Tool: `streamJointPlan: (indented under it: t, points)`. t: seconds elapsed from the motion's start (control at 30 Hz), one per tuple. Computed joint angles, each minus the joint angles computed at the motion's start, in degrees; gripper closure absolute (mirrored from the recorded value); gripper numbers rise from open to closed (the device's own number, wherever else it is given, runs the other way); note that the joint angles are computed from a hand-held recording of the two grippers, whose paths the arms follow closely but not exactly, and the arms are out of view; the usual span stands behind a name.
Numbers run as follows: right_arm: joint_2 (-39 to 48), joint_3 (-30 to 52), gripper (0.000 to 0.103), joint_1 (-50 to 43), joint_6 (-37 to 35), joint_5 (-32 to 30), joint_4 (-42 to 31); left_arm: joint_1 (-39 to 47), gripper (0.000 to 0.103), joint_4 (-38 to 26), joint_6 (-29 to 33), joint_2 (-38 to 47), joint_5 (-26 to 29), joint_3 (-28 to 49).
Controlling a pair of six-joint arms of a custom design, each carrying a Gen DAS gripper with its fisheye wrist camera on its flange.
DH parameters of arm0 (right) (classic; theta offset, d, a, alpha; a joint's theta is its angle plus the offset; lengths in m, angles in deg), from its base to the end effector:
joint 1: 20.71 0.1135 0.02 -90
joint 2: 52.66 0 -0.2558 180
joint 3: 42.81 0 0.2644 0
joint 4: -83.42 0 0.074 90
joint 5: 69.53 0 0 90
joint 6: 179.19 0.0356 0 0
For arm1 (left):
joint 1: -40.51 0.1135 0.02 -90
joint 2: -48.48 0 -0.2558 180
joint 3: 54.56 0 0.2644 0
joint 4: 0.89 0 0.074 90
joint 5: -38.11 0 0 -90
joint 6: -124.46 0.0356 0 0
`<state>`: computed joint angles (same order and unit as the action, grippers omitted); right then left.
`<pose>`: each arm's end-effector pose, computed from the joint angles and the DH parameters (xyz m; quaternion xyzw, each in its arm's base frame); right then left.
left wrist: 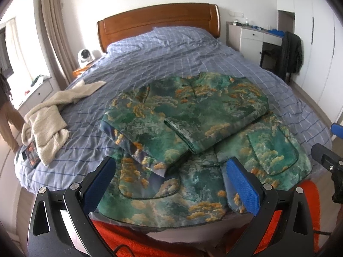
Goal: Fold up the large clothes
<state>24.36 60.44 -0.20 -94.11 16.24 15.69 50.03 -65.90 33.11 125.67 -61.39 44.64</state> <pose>0.2630 0.1012 0.4071 -0.2153 0.8855 0.0890 0.4021 0.2833 0.0535 0.3876 -0.1194 0.9067 0.1041 0.3910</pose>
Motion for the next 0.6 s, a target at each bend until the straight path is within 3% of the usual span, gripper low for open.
streamJointPlan:
  t: [0.6]
  points:
    - [0.18, -2.11, 0.0, 2.12, -0.41, 0.5, 2.65, -1.83, 0.0, 2.22, -0.18, 1.34, -0.71, -1.95]
